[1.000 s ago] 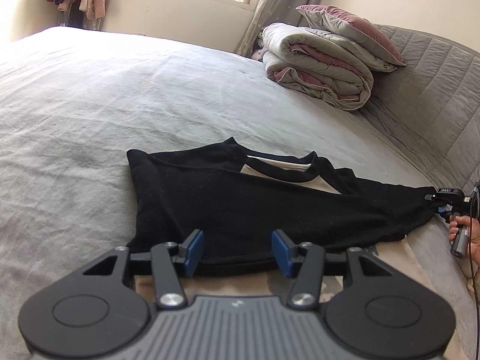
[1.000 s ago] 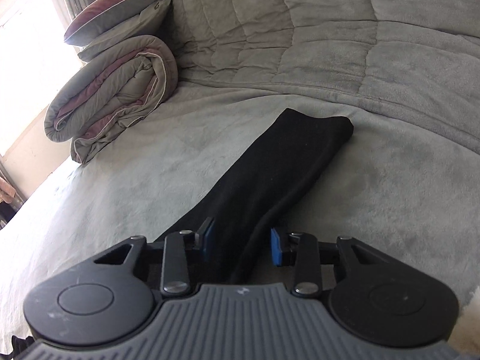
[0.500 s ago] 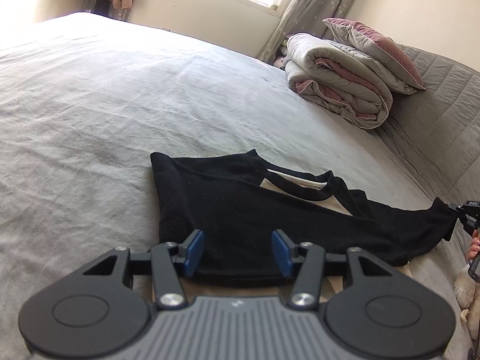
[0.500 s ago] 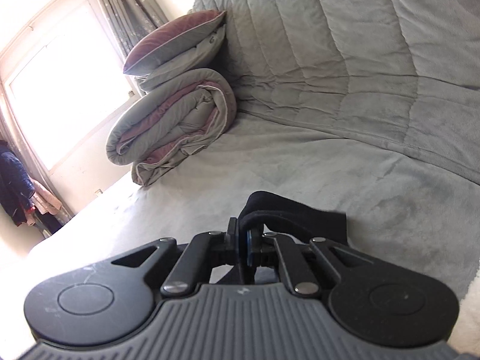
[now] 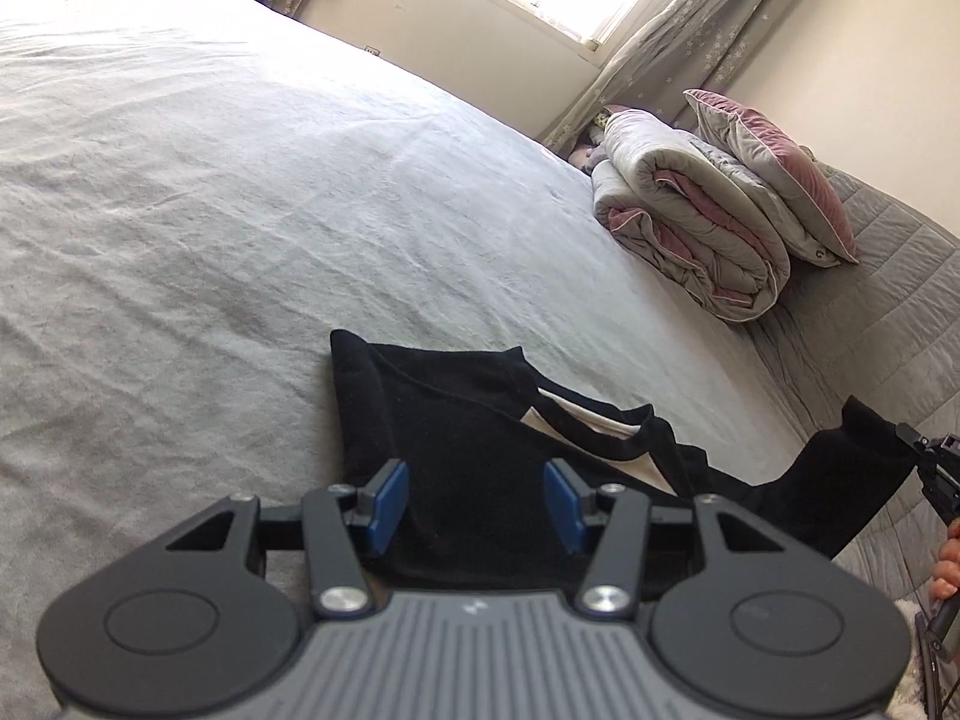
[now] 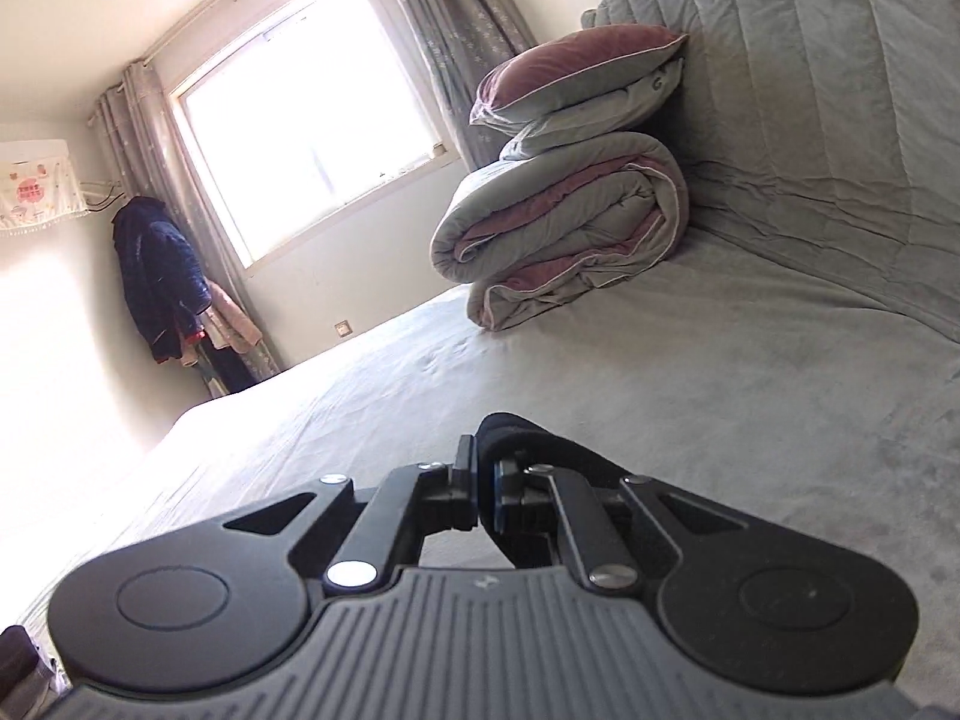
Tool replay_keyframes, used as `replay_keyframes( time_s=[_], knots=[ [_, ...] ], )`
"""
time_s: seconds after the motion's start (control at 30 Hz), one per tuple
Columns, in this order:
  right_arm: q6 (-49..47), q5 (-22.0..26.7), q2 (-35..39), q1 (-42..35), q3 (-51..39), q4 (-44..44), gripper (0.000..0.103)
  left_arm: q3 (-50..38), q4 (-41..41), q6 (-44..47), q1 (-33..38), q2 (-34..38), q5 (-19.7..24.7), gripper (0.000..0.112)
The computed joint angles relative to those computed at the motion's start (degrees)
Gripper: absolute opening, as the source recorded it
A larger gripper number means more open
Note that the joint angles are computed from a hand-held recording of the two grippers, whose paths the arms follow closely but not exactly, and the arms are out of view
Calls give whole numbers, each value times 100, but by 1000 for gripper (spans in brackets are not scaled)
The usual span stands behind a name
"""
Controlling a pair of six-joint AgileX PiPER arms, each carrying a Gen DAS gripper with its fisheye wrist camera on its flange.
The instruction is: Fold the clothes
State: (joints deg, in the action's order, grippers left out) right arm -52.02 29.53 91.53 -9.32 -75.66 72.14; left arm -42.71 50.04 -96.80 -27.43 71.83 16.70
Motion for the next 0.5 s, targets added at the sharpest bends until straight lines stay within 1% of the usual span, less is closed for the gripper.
replay_keyframes(
  time_s=[0.17, 0.37, 0.5],
  knots=[
    [53, -95, -218, 719, 252, -87, 6, -25, -247, 244, 52, -22, -124, 51],
    [-210, -246, -206, 1561, 592, 33, 7, -14, -451, 411, 111, -60, -241, 51],
    [-237, -220, -101, 1903, 899, -92, 7, -36, -721, 681, 102, -17, -345, 51]
  ],
)
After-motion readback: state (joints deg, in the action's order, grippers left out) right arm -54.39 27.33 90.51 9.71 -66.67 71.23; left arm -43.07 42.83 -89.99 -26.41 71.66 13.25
